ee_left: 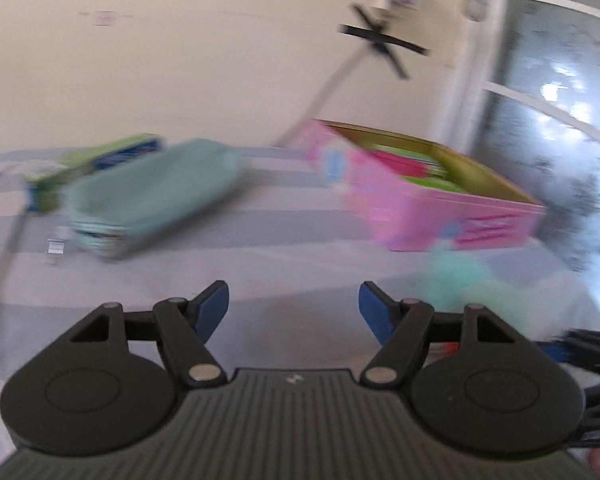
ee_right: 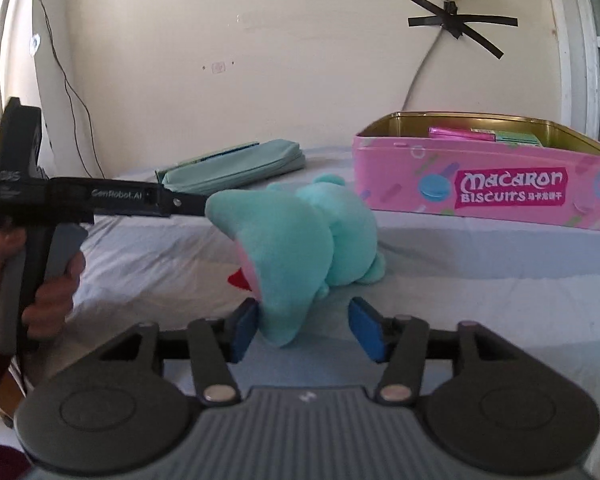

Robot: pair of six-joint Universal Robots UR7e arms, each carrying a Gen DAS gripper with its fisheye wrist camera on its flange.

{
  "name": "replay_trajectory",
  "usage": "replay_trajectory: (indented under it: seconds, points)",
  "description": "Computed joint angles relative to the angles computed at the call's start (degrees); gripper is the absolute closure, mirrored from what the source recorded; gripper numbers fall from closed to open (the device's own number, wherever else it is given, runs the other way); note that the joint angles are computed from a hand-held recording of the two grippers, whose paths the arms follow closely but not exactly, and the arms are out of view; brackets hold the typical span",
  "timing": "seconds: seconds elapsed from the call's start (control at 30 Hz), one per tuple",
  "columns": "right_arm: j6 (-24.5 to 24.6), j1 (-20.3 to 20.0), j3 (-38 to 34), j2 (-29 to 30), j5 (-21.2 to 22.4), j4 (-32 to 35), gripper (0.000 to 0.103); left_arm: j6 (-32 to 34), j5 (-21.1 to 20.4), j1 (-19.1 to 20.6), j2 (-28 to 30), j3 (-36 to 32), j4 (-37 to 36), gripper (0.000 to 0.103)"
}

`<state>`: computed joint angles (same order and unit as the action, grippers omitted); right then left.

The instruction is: Organize objects

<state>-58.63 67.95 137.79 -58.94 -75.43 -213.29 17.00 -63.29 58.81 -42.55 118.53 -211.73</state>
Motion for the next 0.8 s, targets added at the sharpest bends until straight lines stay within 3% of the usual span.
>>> replay_trajectory:
  seconds: [0.2,0.37,0.47,0.53,0.57,0.6,0.63,0.8]
  points:
    - [-1.86,-0.72,-0.46,0.17,2.33,0.13,0.043,-6.60,-9.87,-0.44,-1.45,-0.41,5.59,0.022]
    - [-1.82,-0.57,-1.39,-0.15,3.00,3.14,0.041,-8.36,-12.18,-1.73,-1.52,-0.63,8.32,0.022]
    - [-2.13,0.20,-2.14,0.84,1.55,3.45,0.041,-5.74,-8.98,-3.20,-0.77,-0.76,8.63,0.024]
    - [-1.53,0.74,-2.71,1.72,0.12,3.31,0.042,-5.71,-7.40,-2.95,-0.15,-1.84,11.56,0.034]
    - [-1.08,0.89,-3.19,1.96,-0.12,3.85,0.049,-6.91,-8.54,-2.09,0.03,-2.87,14.48,0.043]
    - [-0.92,0.80,-3.54,1.85,0.42,5.09,0.063,-8.83,-12.09,-0.62,-0.34,-3.45,16.78,0.049]
    - [-0.88,0.77,-3.64,1.54,1.21,6.40,0.069,-11.10,-15.91,0.71,-0.70,-4.44,19.45,0.056]
    - [-4.13,2.24,-3.89,4.94,4.30,-6.66,0.072,-6.12,-17.57,-1.23,-0.66,-5.94,16.38,0.058]
